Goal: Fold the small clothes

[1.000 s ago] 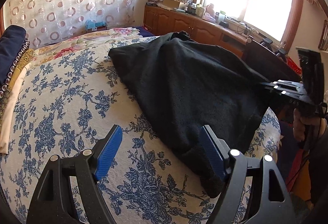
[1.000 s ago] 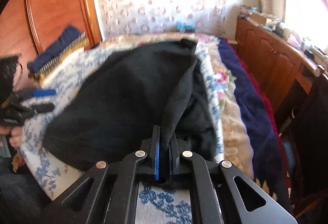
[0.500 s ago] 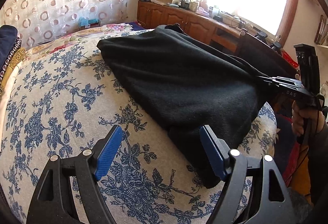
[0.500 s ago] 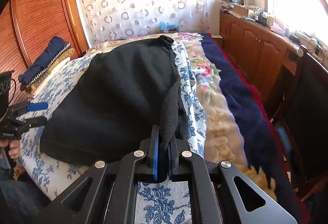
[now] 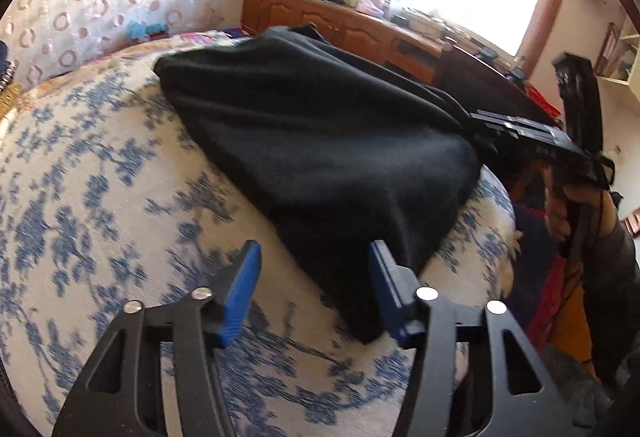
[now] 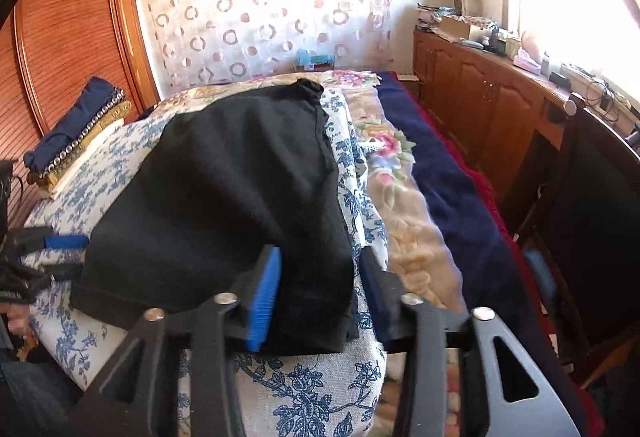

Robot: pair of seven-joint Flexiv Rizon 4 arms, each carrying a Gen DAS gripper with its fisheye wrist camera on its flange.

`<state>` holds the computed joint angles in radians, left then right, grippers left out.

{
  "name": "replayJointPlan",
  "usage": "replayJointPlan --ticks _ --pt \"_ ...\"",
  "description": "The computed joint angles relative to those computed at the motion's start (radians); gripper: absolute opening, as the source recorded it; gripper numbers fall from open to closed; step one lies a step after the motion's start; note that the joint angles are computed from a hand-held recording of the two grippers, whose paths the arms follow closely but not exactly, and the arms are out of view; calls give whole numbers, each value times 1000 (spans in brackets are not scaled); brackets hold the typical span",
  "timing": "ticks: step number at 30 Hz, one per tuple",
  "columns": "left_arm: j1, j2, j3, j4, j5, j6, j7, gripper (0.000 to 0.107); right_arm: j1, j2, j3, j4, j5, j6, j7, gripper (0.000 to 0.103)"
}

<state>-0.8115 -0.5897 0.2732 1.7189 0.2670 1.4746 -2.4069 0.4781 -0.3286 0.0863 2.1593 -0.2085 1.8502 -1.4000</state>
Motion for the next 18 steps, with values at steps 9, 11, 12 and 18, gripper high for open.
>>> replayJointPlan --ticks 9,11,12,18 --pt "72 -7 -118 30 -82 66 117 10 -43 5 56 25 -25 43 -14 50" --pt "46 -6 -88 29 -96 89 121 8 -62 7 81 36 -44 60 -22 53" --pt "33 -4 -71 29 -103 104 121 8 -86 5 107 39 -63 67 -19 55" --pt "-60 11 59 -23 -140 122 133 6 -330 -47 337 40 -314 68 66 67"
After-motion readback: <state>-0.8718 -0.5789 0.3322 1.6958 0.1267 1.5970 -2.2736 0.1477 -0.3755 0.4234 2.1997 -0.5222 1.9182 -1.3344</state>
